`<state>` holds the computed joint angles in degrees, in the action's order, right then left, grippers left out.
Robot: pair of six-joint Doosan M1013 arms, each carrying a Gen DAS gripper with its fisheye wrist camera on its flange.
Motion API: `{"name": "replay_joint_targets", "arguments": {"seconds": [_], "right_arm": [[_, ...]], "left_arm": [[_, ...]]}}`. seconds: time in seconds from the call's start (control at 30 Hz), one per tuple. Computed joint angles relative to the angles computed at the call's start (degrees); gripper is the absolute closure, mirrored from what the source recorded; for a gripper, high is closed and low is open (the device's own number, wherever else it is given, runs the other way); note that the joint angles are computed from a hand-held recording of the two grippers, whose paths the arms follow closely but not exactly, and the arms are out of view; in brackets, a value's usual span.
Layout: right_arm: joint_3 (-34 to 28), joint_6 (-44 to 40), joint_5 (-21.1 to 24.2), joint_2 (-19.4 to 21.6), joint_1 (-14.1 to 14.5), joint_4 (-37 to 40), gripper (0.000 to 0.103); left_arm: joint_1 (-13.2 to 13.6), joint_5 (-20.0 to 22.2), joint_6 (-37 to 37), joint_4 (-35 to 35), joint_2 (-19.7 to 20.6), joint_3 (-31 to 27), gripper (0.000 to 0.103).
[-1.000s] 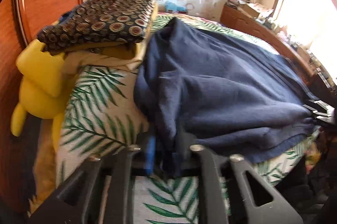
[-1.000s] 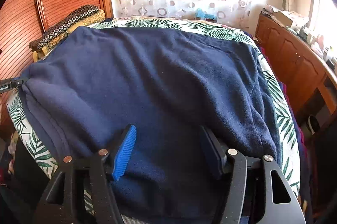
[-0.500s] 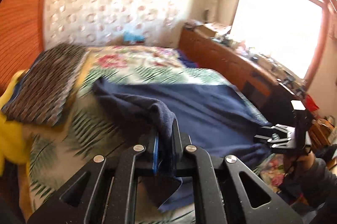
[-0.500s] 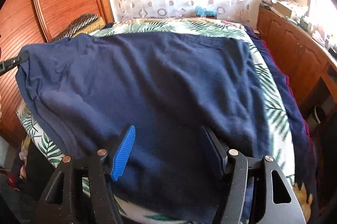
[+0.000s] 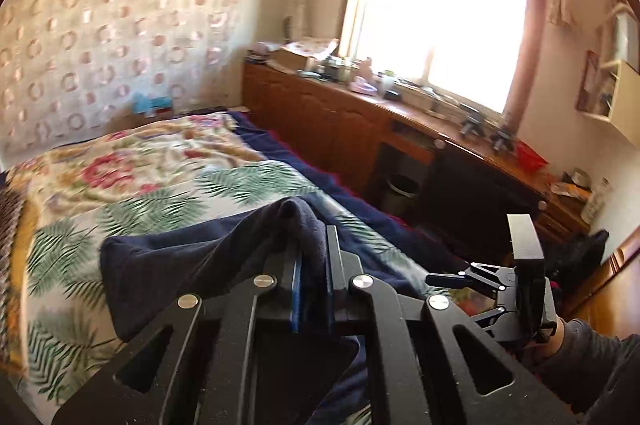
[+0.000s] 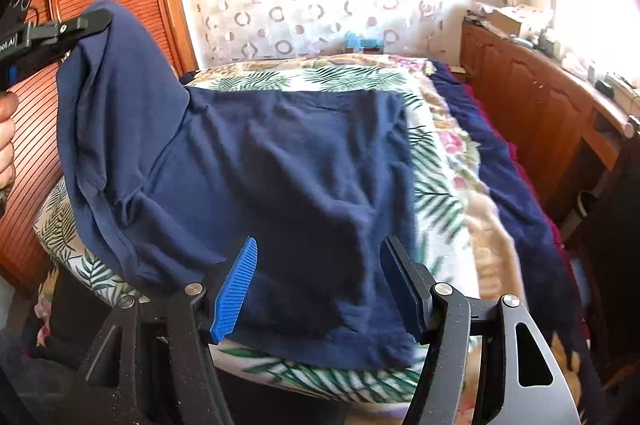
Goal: Fold small clothes
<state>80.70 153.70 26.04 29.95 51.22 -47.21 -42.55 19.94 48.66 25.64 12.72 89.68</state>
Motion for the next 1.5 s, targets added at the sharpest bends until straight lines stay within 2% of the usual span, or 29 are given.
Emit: {"name": "replay_joint_targets", "arguments": {"seconds": [0.2,0.3,0.47,0.63,0.73,0.83,0.93,1.0,1.03,1.1,1.3,1.4,1.5], "right_arm": [[3.1,7.7,-0.4,-2.1,-0.4,-5.2,0.037],[4.1,10.5,-0.2,-2.6,-0.5,-7.6,0.037],[6.0,15.8,0.2,-3.9,-0.6,-11.1,0.037],[6.8,16.7,0.6,-4.4,-0.7,-10.6,0.037],[6.9,16.6,0.6,-4.4,-0.7,-10.2,0.037],[6.5,15.7,0.5,-4.3,-0.8,-9.6,0.037],[5.4,14.7,0.2,-3.6,-1.1,-9.2,0.037],[4.7,13.7,0.0,-3.2,-1.1,-8.9,0.037],[4.3,13.3,0.0,-3.0,-1.1,-9.0,0.037],[3.7,12.6,-0.3,-2.6,-1.1,-8.9,0.037],[-0.8,4.6,-1.1,0.0,-1.4,-4.8,0.037],[-3.6,-1.8,-1.6,1.5,-1.5,-0.9,0.037],[-7.7,-11.9,-2.2,3.7,-1.6,6.6,0.037]], "left_arm": [[-1.0,1.3,15.5,-12.7,3.4,-5.6,0.094],[-1.5,2.2,19.6,-15.9,4.2,-7.0,0.094],[-2.2,5.6,22.7,-19.5,6.0,-8.6,0.094],[-2.6,6.7,19.6,-17.2,6.1,-7.6,0.093],[-2.7,6.3,19.5,-17.1,5.3,-6.1,0.085],[-3.0,4.7,16.1,-13.2,3.8,-3.8,0.057],[-3.3,4.5,8.2,-5.0,2.2,-1.5,0.047],[-3.2,4.5,2.3,0.4,1.3,0.2,0.036],[-3.3,4.5,-1.4,3.6,0.7,1.3,0.035],[-3.0,4.8,-5.5,6.5,-0.3,3.0,0.028],[-2.5,6.6,-18.8,16.1,-2.2,7.3,0.026],[-2.1,8.0,-23.7,18.9,-2.8,8.7,0.026],[-1.8,9.6,-28.6,22.3,-3.5,10.1,0.026]]}}
